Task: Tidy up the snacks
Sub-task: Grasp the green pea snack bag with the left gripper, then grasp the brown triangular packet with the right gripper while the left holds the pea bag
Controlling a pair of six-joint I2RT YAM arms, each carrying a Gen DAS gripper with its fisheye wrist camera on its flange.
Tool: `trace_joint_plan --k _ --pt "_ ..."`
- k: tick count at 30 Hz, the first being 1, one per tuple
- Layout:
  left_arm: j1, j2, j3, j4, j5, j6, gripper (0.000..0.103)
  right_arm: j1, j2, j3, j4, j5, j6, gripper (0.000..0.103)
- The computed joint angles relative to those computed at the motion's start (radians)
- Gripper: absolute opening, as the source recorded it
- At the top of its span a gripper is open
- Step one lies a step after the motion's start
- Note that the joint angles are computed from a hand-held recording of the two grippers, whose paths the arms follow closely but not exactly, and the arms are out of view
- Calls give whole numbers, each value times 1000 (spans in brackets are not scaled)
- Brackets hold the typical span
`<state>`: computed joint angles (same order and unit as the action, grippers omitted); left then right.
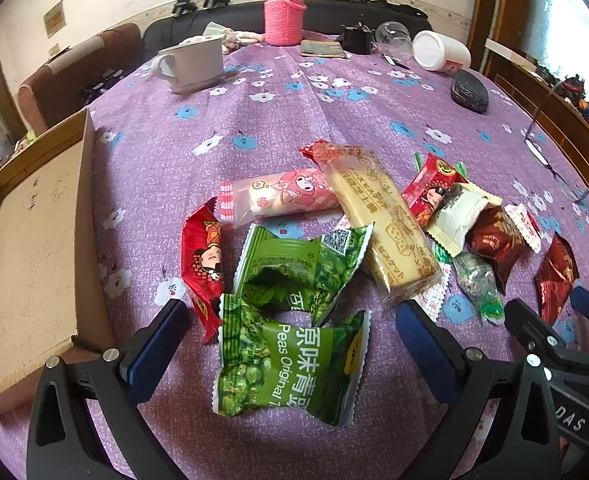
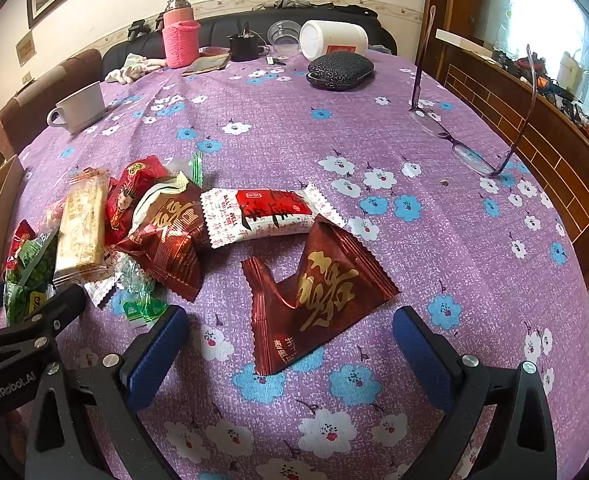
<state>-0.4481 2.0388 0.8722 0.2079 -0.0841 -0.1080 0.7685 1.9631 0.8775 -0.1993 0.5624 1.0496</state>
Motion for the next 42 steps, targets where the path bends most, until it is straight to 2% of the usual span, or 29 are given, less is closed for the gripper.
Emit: trace_joint_plan --k 2,4,6,9,13,16,17,20,23,27,28,30,33,35,39,42 --pt "10 0 -5 -5 26 35 103 -10 -14 -23 35 -11 -28 102" --pt "18 -4 2 -35 59 78 103 -23 -60 -102 155 -34 -64 102" --pt "25 -20 -7 -61 89 108 103 -29 -105 -173 249 -41 -53 102" --pt "58 -79 -50 -89 191 138 103 -23 -158 -245 329 -19 -20 102" --pt "99 -183 -112 -91 249 165 103 -4 -234 -296 358 48 -22 102" --pt "120 -195 -93 -119 260 159 102 1 -264 -319 378 51 -20 102" --pt "125 -190 -83 -117 244 144 98 -2 -268 -327 390 37 -19 102" --pt "138 -145 -18 -180 238 132 66 -16 -276 -350 424 4 -16 102" --pt "156 -79 47 -243 293 120 65 -20 -290 -369 448 -3 -16 102" --pt "109 -69 22 -195 218 137 64 -17 -293 -374 465 -14 -27 102" --pt "93 -73 8 -174 194 141 61 -15 -292 -373 465 -14 -30 102" --pt "70 -81 -14 -145 154 145 47 -12 -299 -377 463 -6 -29 102" --pt "67 -100 -49 -114 153 155 42 -11 -333 -407 461 32 14 101" --pt "74 -115 -72 -97 170 159 39 -31 -363 -444 464 44 67 98" --pt "93 -179 -140 -55 221 185 35 -84 -389 -486 457 22 139 70" --pt "100 -199 -159 -51 237 191 34 -128 -374 -513 521 -59 139 69"
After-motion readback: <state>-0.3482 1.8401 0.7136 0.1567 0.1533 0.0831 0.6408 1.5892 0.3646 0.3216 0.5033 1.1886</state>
